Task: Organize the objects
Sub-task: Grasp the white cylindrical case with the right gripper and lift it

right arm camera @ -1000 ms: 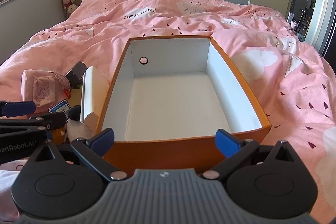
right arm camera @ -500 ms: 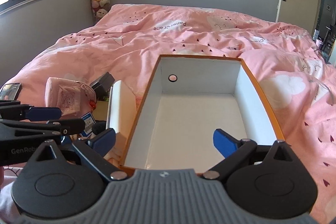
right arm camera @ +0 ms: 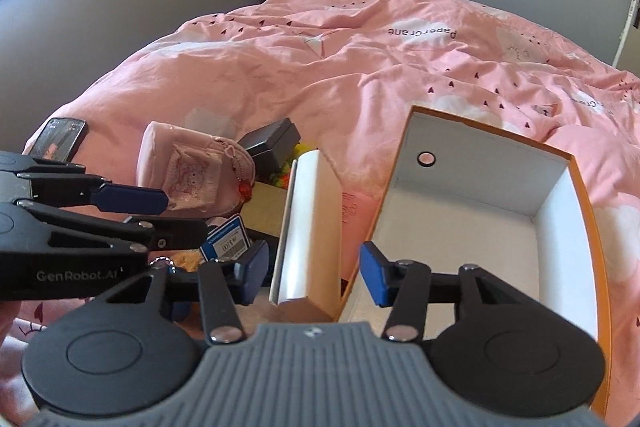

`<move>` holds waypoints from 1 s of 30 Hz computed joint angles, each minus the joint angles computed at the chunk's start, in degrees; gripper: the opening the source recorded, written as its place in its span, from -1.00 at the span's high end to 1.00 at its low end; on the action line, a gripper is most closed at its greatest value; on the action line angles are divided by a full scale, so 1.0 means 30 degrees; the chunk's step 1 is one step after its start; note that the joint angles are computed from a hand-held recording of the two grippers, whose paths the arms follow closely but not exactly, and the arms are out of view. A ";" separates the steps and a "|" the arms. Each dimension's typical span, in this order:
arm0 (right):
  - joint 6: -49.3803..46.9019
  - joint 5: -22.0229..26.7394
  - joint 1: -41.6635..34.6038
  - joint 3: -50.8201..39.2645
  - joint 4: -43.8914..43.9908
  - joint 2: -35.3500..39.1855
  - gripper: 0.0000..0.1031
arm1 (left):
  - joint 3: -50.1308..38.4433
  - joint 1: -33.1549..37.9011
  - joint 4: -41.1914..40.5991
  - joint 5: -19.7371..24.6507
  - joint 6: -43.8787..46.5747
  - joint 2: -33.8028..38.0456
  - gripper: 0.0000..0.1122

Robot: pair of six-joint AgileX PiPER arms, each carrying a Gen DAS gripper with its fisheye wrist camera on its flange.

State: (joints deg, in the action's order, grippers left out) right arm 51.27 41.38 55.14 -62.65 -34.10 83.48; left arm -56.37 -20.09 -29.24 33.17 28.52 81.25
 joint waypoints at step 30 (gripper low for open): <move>-1.2941 0.3752 -0.3710 -0.9677 0.7119 0.8668 0.21 | -0.6120 0.1530 -0.0041 0.3663 -0.0987 0.6225 0.41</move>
